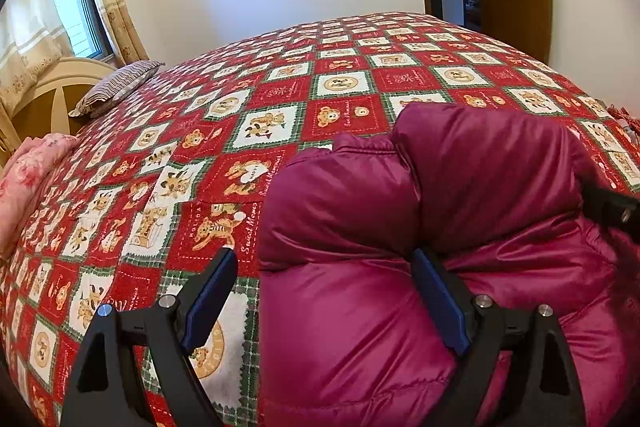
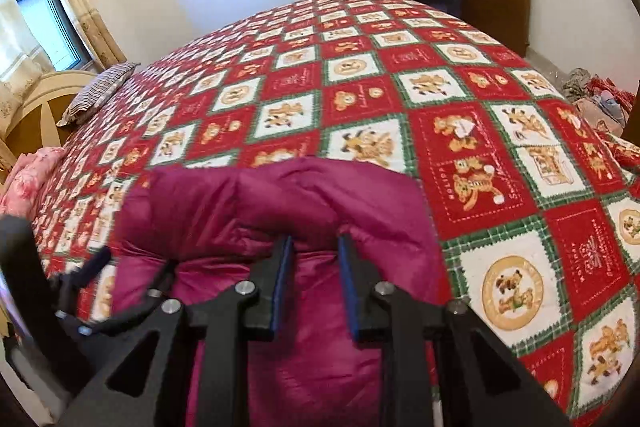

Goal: Fold large clothes

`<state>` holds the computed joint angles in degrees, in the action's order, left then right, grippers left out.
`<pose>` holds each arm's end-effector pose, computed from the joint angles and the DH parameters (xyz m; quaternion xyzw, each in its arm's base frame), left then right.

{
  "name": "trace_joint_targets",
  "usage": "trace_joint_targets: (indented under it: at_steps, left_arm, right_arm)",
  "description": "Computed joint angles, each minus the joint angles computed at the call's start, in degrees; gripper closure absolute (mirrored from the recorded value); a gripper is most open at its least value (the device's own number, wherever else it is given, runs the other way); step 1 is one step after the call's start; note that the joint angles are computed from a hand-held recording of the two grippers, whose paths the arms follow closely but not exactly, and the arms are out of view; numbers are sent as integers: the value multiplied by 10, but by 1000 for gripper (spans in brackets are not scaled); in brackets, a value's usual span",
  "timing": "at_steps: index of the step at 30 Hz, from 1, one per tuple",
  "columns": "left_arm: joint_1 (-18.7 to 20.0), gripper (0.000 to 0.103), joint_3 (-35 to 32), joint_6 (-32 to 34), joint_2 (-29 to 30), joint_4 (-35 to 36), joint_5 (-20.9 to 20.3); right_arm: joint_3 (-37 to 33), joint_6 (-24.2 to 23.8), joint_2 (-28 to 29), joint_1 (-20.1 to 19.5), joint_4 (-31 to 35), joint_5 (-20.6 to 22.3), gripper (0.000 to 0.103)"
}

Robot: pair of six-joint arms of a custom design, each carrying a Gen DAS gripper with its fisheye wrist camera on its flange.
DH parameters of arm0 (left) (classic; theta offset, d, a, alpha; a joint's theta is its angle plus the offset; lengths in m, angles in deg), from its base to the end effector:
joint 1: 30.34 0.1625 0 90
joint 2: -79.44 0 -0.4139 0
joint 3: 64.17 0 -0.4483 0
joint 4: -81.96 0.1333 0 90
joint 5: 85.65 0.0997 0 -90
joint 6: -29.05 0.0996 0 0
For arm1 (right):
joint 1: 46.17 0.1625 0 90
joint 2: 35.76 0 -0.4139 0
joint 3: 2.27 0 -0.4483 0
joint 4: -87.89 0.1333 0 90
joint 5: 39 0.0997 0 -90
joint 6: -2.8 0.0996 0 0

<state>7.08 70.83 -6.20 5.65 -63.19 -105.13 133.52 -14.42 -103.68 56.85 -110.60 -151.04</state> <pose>-0.2011 -0.4400 0.1235 0.1530 0.8015 -0.3687 0.4452 0.1971 -0.4268 0.1256 0.1761 -0.9060 0.3339 0.1916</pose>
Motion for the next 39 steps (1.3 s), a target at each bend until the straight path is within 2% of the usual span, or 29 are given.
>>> trace_joint_targets:
  at_steps: [7,15,18,22,27,29,33,39]
  left_arm:
    - [3,13,-5,-8,3,10,-2]
    - [11,13,-15,-18,6,19,-15]
    - [16,13,-22,-20,2,31,-30]
    - [23,14,-22,13,-21,17,-66]
    - [32,10,-43,54,-8,-21,-57]
    - [43,1,-60,69,14,-34,-43]
    - [60,1,-81,93,44,-44,-44]
    - [68,0,-90,92,64,-45,-35]
  right_arm:
    - [-18,-79,71,4,-91,-27,77]
    - [-28,-63,64,-35,-39,33,77]
    - [-34,-65,66,-34,-25,28,77]
    - [-29,-64,65,-36,-30,33,77]
    - [-28,-62,66,-35,-35,30,77]
    - [-28,-60,64,-37,-32,33,77]
    - [-26,-54,58,-42,-25,43,77]
    - [-23,-44,54,-48,-23,58,77]
